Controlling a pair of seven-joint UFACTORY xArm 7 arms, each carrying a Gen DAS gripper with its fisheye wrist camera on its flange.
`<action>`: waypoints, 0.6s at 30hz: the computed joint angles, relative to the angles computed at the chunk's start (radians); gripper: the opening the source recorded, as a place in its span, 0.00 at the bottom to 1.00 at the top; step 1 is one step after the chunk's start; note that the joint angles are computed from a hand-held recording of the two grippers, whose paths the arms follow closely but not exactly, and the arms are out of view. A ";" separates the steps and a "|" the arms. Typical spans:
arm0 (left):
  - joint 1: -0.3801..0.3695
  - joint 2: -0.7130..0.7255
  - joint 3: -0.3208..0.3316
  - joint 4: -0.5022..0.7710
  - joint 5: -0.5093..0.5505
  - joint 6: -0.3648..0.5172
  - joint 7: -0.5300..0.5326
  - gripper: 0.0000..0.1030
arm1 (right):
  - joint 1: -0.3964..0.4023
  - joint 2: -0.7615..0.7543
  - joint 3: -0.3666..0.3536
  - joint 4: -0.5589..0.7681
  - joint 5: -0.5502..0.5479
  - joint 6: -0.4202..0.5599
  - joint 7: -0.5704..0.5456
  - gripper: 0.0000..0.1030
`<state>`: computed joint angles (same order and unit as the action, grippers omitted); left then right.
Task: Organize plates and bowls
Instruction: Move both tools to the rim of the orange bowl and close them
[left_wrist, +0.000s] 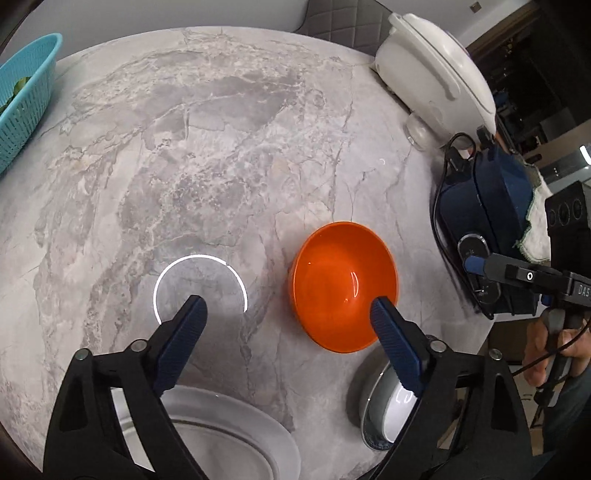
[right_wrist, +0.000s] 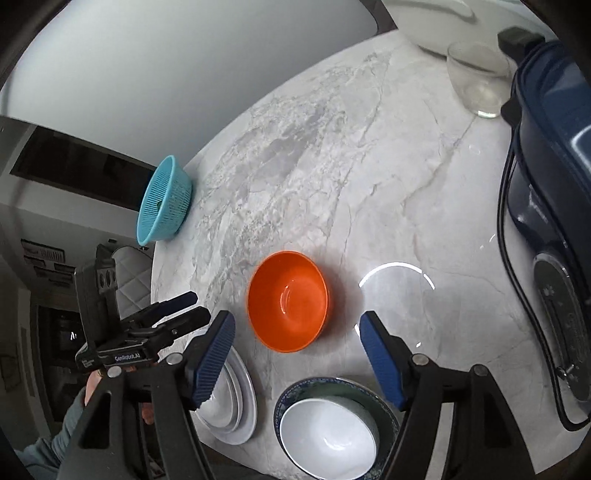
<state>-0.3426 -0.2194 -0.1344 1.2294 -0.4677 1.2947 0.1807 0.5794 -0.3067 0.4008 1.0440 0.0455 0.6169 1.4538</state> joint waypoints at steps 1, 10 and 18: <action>-0.003 0.011 -0.004 -0.004 0.004 -0.001 0.006 0.84 | 0.006 0.010 -0.016 -0.010 0.020 -0.015 -0.025 0.70; -0.023 0.083 -0.023 -0.050 -0.010 -0.014 0.015 0.64 | 0.076 0.115 -0.087 -0.066 0.259 -0.133 -0.249 0.53; -0.031 0.123 -0.033 -0.052 -0.038 -0.033 0.007 0.48 | 0.084 0.157 -0.096 -0.078 0.355 -0.176 -0.341 0.51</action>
